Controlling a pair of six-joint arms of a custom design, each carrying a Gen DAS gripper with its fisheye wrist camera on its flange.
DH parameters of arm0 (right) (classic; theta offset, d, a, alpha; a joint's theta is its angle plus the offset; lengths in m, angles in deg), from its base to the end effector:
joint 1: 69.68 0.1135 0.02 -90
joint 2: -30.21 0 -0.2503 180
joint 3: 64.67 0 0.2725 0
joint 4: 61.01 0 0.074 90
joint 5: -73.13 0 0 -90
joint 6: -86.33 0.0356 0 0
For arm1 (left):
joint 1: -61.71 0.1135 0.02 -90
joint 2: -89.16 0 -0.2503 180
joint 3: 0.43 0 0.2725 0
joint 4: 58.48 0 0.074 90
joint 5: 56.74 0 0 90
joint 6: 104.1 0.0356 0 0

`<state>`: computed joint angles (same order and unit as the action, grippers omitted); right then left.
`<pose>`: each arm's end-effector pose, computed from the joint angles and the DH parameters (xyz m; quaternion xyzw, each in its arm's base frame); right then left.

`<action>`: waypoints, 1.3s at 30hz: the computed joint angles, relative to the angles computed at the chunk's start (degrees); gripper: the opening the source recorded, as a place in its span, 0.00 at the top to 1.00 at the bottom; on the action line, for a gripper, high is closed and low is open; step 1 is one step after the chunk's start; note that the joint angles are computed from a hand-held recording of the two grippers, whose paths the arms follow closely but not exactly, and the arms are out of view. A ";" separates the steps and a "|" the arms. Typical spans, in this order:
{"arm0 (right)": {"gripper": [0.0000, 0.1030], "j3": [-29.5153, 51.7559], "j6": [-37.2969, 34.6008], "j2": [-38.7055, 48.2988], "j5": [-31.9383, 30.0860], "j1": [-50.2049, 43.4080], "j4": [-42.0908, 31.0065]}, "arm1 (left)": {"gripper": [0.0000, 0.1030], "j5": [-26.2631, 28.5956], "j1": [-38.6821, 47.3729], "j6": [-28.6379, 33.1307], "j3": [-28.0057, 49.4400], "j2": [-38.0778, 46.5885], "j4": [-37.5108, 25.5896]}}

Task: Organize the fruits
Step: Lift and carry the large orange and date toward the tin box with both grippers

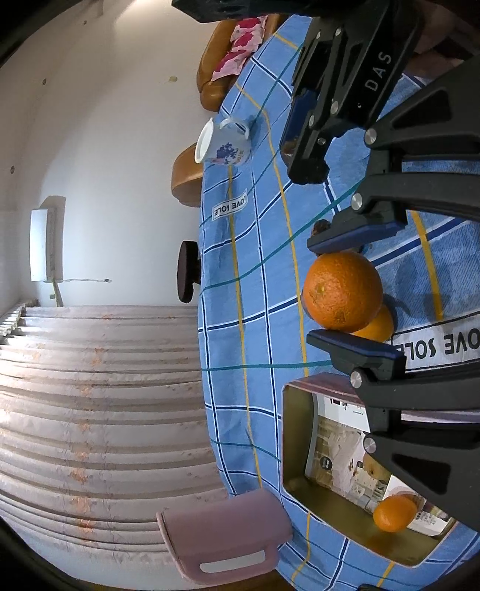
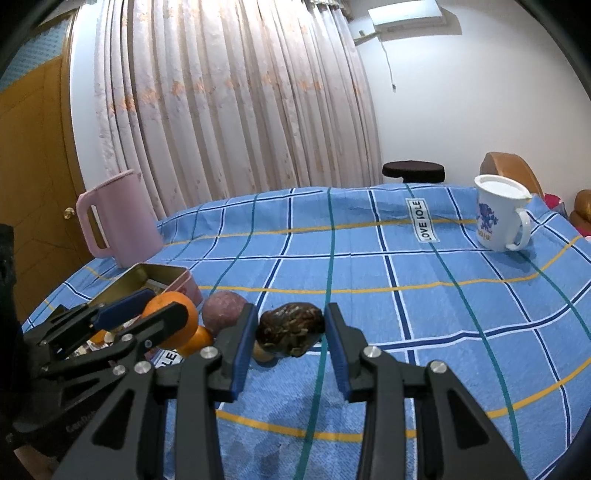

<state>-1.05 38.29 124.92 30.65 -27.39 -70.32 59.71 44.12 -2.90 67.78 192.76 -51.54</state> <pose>0.2755 0.2151 0.1587 0.1666 0.8313 -0.0138 0.5301 0.3709 -0.1342 0.1485 0.3213 0.7810 -0.2240 0.4864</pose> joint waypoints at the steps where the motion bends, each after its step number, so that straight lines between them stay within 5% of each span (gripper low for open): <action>1: 0.61 0.01 -0.12 0.02 0.26 0.12 0.09 | 0.56 0.11 0.07 -0.19 -0.13 -0.07 0.35; 39: 0.61 -1.04 -8.35 0.45 6.44 3.19 6.70 | 0.56 -0.96 2.03 -4.96 -9.89 -4.50 16.76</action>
<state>-2.09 29.94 125.37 37.09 -24.20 -63.63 58.75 46.15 -7.86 57.88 188.26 -34.78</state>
